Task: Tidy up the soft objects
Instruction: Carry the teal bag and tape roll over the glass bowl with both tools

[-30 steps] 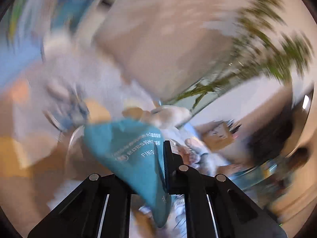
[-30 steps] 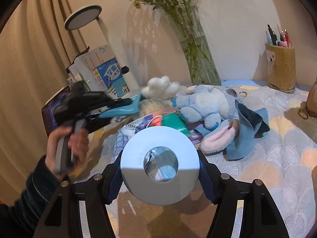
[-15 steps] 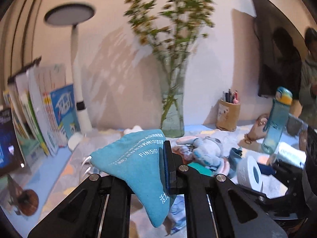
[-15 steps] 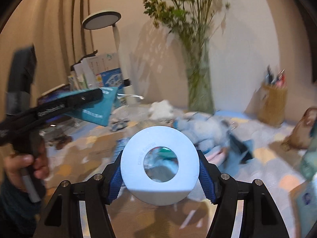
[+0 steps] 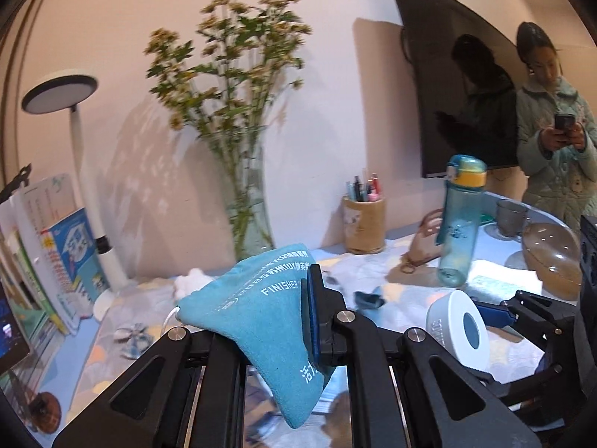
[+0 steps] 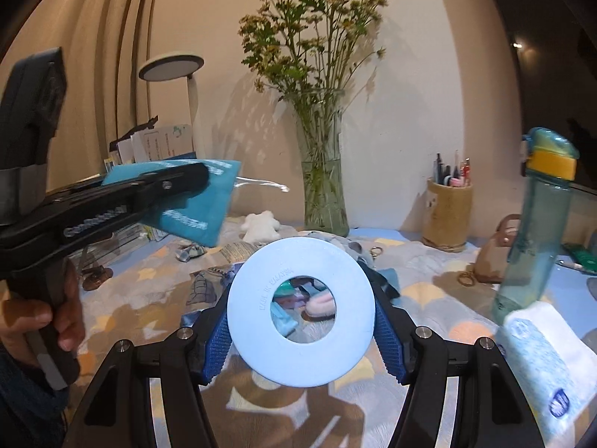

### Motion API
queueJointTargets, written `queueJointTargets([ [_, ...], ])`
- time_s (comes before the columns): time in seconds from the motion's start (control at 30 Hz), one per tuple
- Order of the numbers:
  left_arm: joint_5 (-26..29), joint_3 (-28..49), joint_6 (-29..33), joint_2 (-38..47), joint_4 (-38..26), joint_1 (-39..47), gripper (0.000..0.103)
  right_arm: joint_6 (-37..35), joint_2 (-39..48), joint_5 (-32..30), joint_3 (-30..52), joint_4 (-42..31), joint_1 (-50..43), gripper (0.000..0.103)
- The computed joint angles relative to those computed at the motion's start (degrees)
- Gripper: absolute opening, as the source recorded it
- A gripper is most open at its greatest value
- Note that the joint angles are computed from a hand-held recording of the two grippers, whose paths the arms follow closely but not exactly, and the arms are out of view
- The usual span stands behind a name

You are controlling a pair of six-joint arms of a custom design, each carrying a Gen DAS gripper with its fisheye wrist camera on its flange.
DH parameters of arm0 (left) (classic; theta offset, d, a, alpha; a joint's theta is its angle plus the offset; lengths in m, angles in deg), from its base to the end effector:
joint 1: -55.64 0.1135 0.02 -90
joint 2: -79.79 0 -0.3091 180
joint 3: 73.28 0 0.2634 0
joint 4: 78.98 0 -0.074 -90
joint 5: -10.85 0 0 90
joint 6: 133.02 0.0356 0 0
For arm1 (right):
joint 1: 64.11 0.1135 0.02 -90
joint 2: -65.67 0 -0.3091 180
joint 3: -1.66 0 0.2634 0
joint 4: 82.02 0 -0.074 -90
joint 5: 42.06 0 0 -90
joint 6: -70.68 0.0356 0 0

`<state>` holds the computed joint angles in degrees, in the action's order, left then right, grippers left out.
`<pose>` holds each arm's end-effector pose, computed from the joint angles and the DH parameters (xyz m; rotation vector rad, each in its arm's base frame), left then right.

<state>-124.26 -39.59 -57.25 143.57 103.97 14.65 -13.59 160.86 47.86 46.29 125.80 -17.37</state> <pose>0.1672 -0.1119 0.2135 -0.0286 1.9014 0.1563 0.2168 0.2304 0.1755 -0.7073 1.8886 0.5942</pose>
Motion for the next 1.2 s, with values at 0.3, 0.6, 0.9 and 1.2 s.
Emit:
queueJointTargets([
  [0.3,-2.4,5.6,0.1,7.3,0.5,-8.8,0.008,2.4,-12.9,2.9,-10.5,2.1,-0.8,0.065],
  [0.6,-2.4,13.8,3.5,15.0,0.6,-17.8,0.008,5.8,-31.1,5.6,-20.5,-2.1,-5.8,0.066],
  [0.9,4.2,23.2,6.1,24.9,1.0,-20.4,0.008,4.8,-51.6,3.1,-24.8,-17.0,-17.0,0.066],
  [1.2,9.2,31.2,6.6,32.5,-1.1,-20.8,0.009,4.1,-61.8,-7.9,-26.2,-26.1,-33.7,0.066],
])
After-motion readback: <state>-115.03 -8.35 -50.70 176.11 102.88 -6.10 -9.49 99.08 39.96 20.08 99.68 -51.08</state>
